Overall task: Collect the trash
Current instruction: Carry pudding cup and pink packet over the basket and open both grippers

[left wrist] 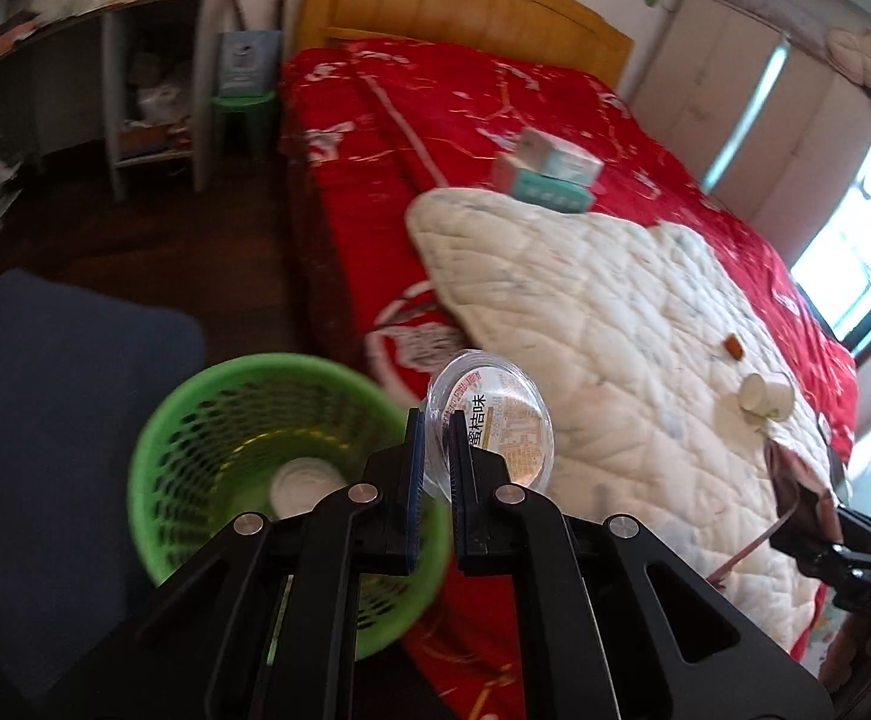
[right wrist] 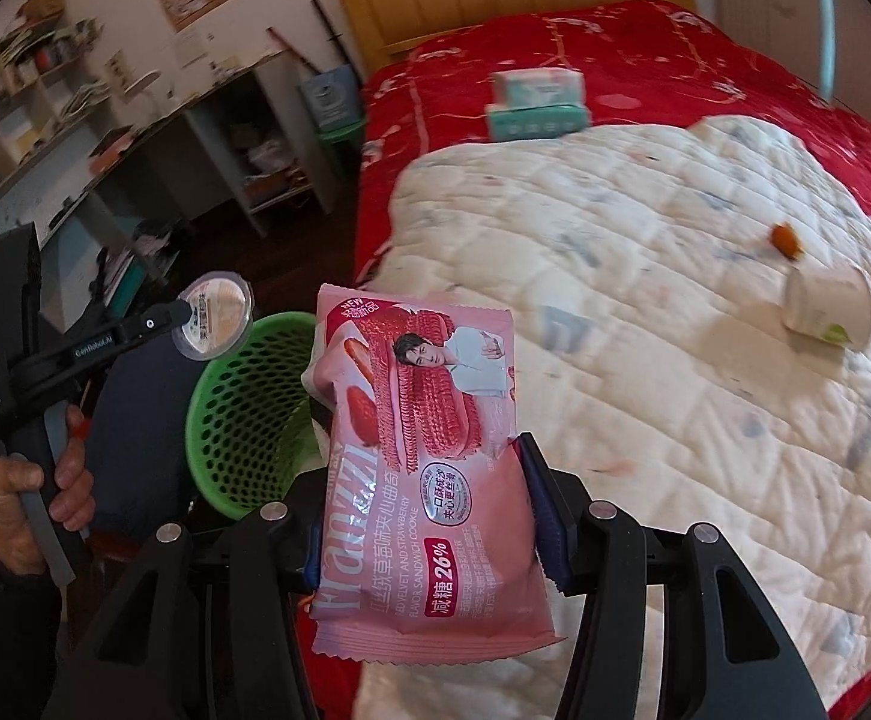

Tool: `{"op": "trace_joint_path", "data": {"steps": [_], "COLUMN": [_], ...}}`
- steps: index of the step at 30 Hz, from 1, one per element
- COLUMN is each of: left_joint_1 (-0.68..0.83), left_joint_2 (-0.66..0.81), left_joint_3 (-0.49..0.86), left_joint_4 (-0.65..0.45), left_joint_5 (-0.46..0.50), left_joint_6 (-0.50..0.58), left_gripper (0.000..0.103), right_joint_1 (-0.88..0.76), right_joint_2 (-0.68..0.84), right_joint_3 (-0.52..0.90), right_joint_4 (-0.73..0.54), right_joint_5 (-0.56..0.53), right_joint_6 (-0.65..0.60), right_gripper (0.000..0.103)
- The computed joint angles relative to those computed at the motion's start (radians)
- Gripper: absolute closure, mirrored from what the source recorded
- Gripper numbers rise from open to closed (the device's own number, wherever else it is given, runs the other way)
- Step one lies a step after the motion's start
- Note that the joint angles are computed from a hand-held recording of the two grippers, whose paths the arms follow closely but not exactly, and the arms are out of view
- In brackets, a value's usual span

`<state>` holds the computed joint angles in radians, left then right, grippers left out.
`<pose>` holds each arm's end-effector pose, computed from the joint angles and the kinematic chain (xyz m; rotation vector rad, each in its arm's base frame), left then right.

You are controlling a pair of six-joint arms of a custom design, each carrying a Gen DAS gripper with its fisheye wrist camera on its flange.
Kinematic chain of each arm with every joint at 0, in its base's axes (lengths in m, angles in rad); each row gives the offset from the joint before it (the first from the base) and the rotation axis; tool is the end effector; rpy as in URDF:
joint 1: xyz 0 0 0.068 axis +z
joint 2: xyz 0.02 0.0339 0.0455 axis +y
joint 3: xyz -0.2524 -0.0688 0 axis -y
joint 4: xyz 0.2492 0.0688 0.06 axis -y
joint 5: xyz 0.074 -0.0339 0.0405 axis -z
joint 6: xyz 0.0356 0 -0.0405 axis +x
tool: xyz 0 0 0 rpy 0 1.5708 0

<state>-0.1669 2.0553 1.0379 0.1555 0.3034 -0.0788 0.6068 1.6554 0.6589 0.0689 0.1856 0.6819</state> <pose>0.3827 -0.0753 0.0744 0.2446 2.4245 -0.4795 0.2440 0.1614 0.1012 0.1715 2.4974 0.3146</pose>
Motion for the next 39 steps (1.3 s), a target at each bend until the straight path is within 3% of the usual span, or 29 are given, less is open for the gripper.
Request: {"op": "trace_joint_path", "data": {"steps": [9,18,29,35,39], "left_joint_1": [0.098,0.181,0.25,0.279,0.29], "left_joint_2": [0.074,0.102,0.024,-0.006,-0.009], "left_joint_3": [0.002,-0.008,-0.087,-0.106,-0.102], "left_joint_4": [-0.004,-0.017,0.016,0.027,0.026], "left_joint_5": [-0.031,0.003,-0.004,-0.007,-0.005], "left_joint_6": [0.027,0.04,0.044,0.046,0.036], "left_gripper": [0.096,0.092,0.058,0.05,0.049], "right_joint_1": [0.049,0.078,0.108,0.121,0.126], "right_joint_2": [0.171,0.311,0.51,0.642,0.703], "right_joint_3": [0.203,0.364,0.605,0.761,0.826], "right_joint_4": [-0.029,-0.062,-0.115,-0.147,-0.13], "right_joint_5": [-0.026,-0.05,-0.092,-0.121,-0.146], "right_joint_6": [-0.026,-0.034,-0.049,-0.036,-0.02], "right_gripper": [0.052,0.052,0.051,0.047,0.034]}}
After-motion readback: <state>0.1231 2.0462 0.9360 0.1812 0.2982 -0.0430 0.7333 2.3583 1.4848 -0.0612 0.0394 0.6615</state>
